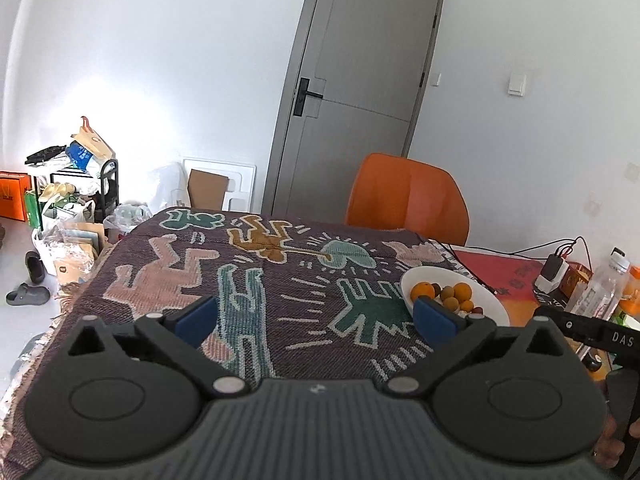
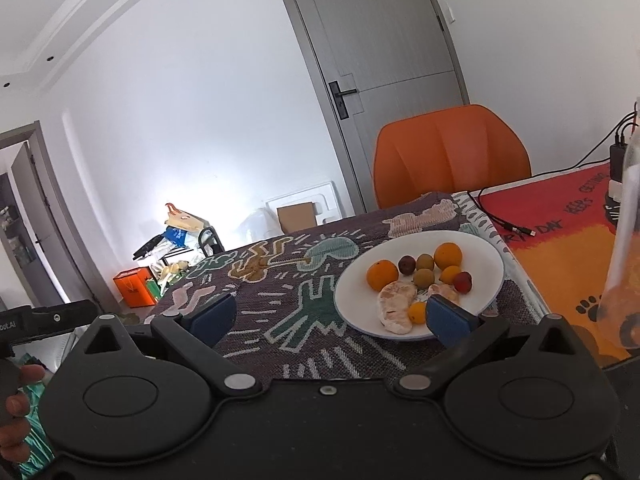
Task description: Organize fruits
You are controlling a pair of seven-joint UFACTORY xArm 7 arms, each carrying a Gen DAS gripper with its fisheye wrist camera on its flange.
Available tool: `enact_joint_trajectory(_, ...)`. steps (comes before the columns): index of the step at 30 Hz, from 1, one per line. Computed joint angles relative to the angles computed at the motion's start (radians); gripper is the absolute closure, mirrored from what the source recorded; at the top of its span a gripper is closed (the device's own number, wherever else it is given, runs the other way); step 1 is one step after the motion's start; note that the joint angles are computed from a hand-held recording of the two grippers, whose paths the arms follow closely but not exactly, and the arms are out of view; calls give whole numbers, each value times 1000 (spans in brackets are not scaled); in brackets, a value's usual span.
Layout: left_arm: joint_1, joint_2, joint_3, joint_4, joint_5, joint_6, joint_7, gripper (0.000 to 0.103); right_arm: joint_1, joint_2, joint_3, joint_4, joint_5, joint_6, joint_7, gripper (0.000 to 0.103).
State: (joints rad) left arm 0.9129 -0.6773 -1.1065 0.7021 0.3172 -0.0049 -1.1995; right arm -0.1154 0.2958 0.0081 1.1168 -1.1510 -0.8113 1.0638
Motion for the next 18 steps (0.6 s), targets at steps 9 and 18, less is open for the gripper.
enact_joint_trajectory(9, -146, -29, 101, -31, 38, 106, 27, 0, -10, -75, -12, -65, -53, 1, 48, 0)
enact_joint_trajectory(18, -240, -21, 148, -28, 127, 210, -35, 0, 14, -147, -21, -143, -73, 30, 0, 0)
